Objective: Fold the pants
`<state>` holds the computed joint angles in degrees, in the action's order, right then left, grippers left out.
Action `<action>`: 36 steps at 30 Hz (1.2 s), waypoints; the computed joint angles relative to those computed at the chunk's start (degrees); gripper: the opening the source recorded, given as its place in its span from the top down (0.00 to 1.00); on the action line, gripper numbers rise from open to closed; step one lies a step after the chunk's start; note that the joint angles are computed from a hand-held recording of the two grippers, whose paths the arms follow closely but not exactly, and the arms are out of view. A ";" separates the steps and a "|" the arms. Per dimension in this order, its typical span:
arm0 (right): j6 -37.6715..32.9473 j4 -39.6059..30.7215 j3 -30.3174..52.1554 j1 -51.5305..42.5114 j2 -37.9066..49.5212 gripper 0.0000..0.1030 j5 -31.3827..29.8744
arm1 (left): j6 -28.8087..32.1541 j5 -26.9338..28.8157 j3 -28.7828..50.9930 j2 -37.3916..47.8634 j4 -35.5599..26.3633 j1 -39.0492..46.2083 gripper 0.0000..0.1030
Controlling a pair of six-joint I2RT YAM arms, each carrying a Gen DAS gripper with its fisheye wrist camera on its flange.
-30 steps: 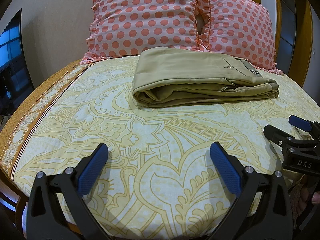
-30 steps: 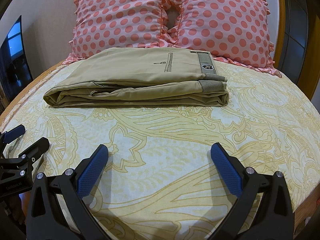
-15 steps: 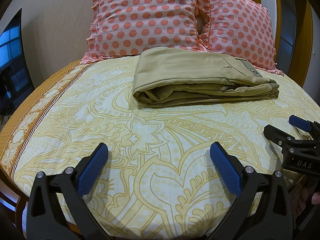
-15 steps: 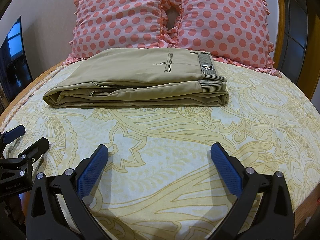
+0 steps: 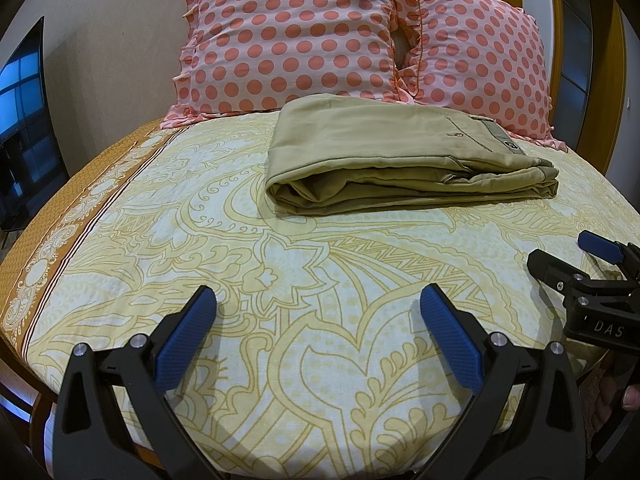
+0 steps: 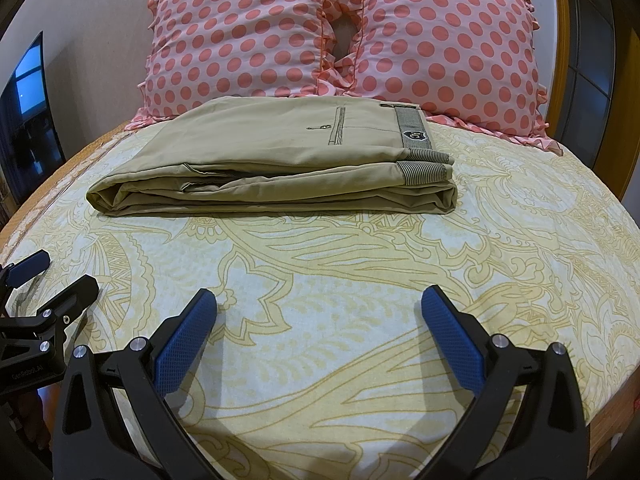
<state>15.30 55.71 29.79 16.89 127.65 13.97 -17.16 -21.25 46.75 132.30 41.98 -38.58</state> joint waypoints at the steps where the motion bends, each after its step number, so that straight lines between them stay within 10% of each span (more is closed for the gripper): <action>1: 0.00 0.00 0.00 0.00 0.00 0.01 0.00 | 0.05 0.07 0.11 -0.03 -0.14 0.07 0.02; 36: 0.02 0.51 0.01 0.09 0.39 0.01 0.10 | -0.24 0.39 0.45 -0.66 -1.80 0.32 0.02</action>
